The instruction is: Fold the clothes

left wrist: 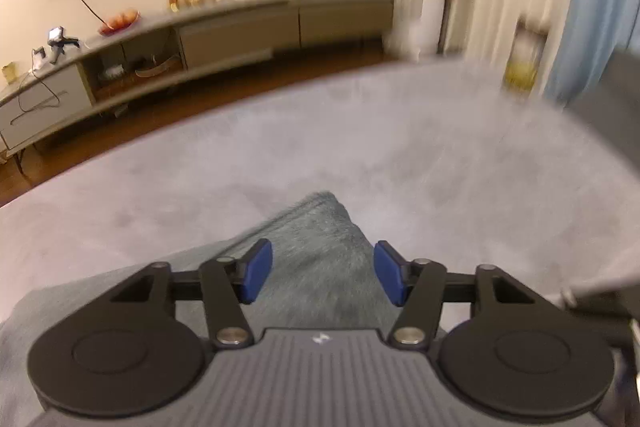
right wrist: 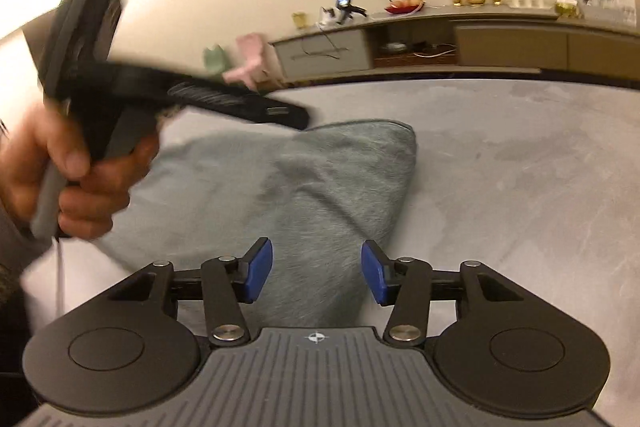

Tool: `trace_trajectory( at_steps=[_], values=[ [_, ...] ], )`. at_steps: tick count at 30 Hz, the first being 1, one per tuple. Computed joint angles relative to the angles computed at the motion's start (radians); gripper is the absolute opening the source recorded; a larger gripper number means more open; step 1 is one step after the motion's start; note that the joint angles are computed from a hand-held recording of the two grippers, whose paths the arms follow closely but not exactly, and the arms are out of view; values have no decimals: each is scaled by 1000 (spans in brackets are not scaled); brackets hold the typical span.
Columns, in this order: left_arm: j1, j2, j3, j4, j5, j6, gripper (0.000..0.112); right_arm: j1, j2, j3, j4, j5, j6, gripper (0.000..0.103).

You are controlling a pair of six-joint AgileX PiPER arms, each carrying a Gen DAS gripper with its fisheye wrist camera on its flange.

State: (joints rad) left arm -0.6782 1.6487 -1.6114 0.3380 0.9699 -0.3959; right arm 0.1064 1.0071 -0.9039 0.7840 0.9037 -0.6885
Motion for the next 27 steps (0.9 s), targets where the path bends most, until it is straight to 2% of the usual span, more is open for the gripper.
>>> trace_trajectory(
  at_steps=[1, 2, 3, 4, 6, 7, 9, 13, 16, 18, 20, 23, 25, 27],
  values=[
    [10, 50, -29, 17, 18, -2, 54, 53, 5, 6, -48, -30, 27, 42],
    [19, 102, -61, 34, 38, -5, 54, 106, 3, 12, -112, -50, 57, 42],
    [32, 156, -102, 40, 62, 2, 61, 171, 1, 15, -202, -69, 113, 43],
    [55, 176, -130, 6, 64, -2, 64, 234, -4, 16, -300, -82, 184, 43],
    [106, 179, -148, -71, 76, 22, 65, 309, -12, 13, -418, -83, 278, 45],
    [110, 186, -153, -73, 74, 30, 70, 316, -11, 7, -427, -71, 291, 45],
    [115, 178, -137, -70, 71, 48, 72, 343, -10, 4, -464, -70, 330, 45],
    [103, 94, -79, -91, 57, 16, 63, 306, -12, -9, -412, -16, 282, 47],
    [50, -74, 84, -12, 10, -64, 64, 189, -44, -15, -265, 49, 180, 47],
    [6, -177, 169, 48, 1, -124, 64, 161, -71, -7, -210, 6, 138, 47],
    [-16, -223, 235, 85, 11, -189, 64, 191, -60, -1, -222, -43, 145, 47],
    [2, -223, 285, 78, 17, -213, 65, 262, -22, 5, -285, -103, 188, 47],
    [37, -221, 305, 43, -6, -208, 66, 322, -12, 22, -367, -120, 222, 50],
    [73, -217, 322, 7, -27, -200, 66, 327, -6, 12, -387, -99, 230, 51]
  ],
)
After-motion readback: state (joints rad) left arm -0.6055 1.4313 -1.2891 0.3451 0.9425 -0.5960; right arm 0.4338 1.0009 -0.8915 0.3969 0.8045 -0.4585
